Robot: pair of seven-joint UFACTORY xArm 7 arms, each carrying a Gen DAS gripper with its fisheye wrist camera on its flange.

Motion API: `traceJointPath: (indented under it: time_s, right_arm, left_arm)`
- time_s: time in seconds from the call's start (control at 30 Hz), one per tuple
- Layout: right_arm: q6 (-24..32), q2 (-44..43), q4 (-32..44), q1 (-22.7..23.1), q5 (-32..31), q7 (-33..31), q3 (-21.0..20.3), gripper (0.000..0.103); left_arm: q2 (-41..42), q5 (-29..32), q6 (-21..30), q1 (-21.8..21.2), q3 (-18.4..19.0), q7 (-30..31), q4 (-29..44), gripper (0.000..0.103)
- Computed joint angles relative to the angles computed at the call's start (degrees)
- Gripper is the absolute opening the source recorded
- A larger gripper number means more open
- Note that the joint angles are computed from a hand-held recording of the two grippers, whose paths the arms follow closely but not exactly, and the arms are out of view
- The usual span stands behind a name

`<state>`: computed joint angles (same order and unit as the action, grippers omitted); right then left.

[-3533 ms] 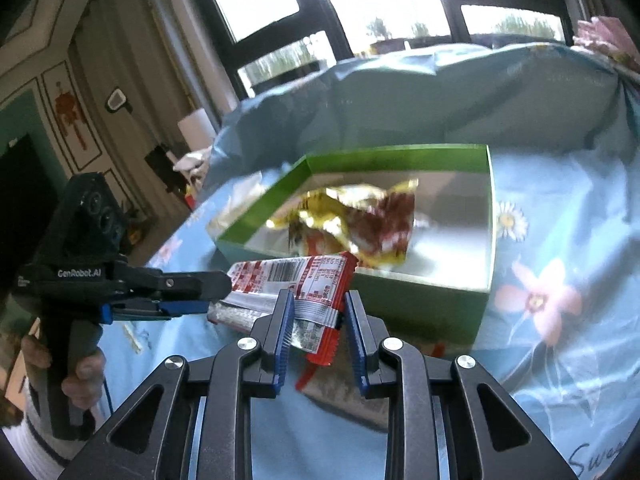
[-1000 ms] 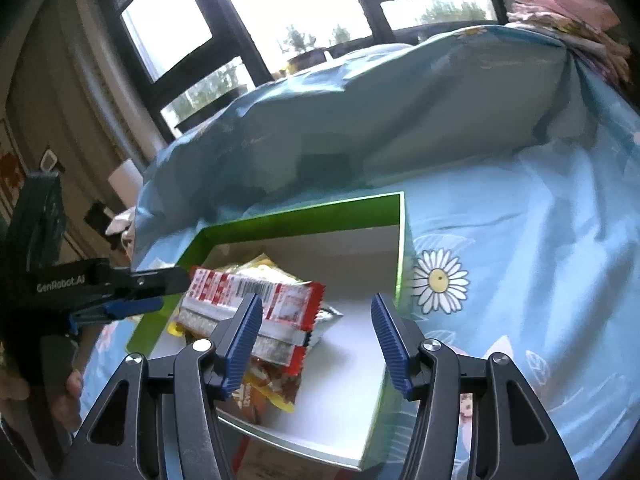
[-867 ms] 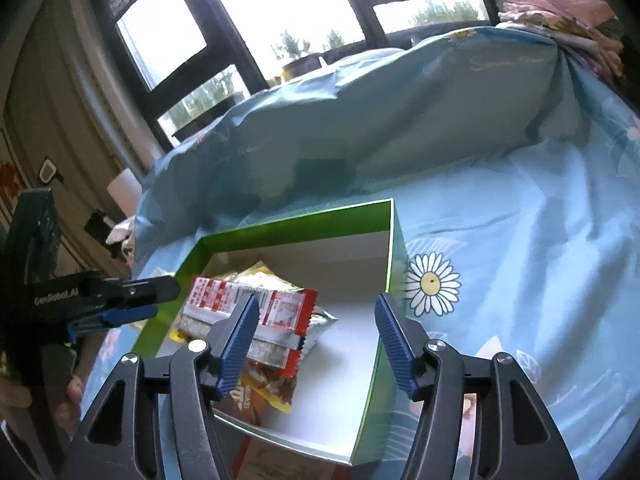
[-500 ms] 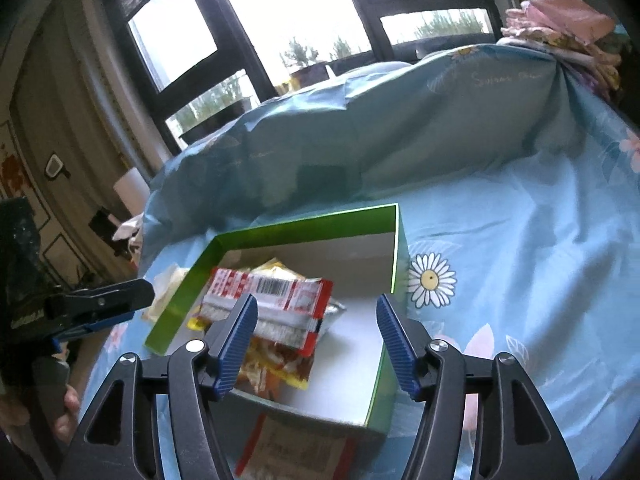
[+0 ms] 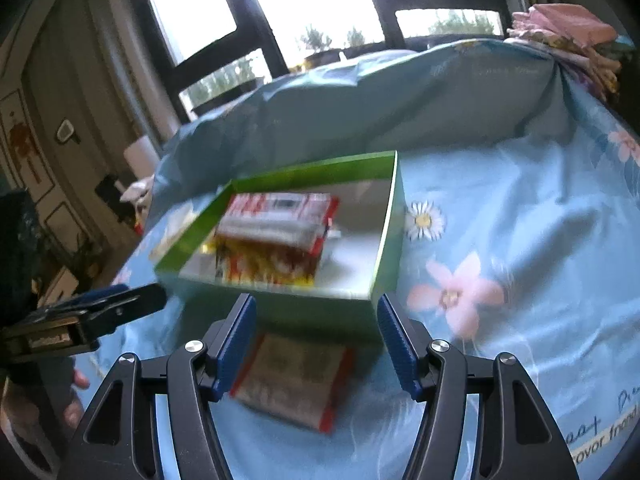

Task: Organize snacks
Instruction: 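Move both grippers to the last red-bordered cream packet on the cloth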

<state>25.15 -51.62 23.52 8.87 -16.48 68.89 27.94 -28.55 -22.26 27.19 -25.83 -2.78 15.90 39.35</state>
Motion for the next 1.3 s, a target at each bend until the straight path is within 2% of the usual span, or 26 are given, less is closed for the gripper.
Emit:
traceJointPath:
  time_s: [0.27,0.73,1.3]
  right_arm:
    - [5.1,1.5,-1.6,3.7,1.4,0.1,-0.8,0.063]
    - [3.0,7.1,-0.7,6.4,1.1,-2.5,-2.7,0.063]
    - [2.9,8.8,-0.1,6.9,1.1,-3.8,-3.1,0.063]
  left_arm:
    - [2.4,1.6,-0.2,0.2,-1.2,0.8,-0.5,0.103]
    - [3.1,2.9,0.7,0.7,-1.5,-0.2,-0.8,0.103]
    - [4.5,2.4,2.5,0.6,-1.7,1.2,0.3,0.103]
